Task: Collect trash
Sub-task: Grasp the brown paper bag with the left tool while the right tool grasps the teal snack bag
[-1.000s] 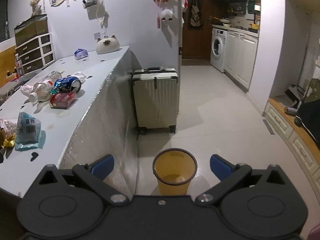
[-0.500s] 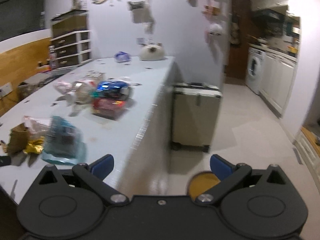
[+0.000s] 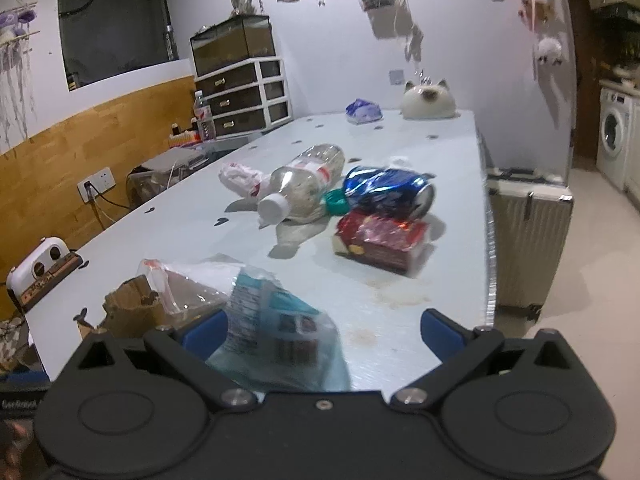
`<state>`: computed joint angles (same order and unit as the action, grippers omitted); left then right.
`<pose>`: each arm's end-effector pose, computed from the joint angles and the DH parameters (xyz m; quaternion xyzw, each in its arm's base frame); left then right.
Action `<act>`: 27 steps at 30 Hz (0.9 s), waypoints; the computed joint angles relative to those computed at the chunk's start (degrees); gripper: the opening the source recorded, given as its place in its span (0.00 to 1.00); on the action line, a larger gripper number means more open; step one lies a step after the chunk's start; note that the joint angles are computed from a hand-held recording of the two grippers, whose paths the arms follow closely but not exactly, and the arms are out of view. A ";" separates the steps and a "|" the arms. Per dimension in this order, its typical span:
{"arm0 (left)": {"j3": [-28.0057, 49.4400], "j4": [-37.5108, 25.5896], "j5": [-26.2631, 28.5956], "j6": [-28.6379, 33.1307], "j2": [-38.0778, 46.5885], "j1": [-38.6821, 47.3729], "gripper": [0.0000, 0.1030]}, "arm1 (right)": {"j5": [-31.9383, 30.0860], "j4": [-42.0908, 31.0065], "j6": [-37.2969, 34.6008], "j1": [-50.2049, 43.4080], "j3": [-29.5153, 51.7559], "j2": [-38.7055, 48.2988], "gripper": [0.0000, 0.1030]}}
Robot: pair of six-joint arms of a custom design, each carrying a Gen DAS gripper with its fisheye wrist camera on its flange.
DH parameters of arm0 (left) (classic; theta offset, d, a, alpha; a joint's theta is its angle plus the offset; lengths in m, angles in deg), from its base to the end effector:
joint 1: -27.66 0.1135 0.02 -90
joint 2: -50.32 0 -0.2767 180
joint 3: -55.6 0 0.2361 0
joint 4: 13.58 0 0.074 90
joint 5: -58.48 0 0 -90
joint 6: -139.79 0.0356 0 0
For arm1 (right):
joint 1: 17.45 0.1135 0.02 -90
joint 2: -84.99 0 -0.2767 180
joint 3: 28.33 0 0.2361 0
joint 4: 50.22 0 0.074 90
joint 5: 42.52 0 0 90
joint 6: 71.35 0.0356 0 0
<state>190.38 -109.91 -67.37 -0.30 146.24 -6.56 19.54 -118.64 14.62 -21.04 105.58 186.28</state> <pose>0.2496 -0.1446 0.4501 -0.2115 0.8927 0.0402 0.3958 0.3589 -0.0058 0.4504 -0.1133 0.8635 0.1851 0.4554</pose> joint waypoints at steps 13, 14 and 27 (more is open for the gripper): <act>-0.67 15.96 5.87 15.05 -0.33 4.58 0.91 | -3.77 -1.47 3.19 2.82 2.02 3.89 0.90; -0.01 16.42 6.23 15.65 0.24 4.93 0.90 | -3.68 -1.45 3.04 3.00 1.97 3.88 0.90; 15.39 14.01 11.42 22.11 7.94 9.95 0.74 | -4.53 -0.81 3.24 2.81 2.05 3.51 0.88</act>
<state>205.78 -95.90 -55.94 21.81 154.18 3.40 15.01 -119.45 17.86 -18.23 107.63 189.79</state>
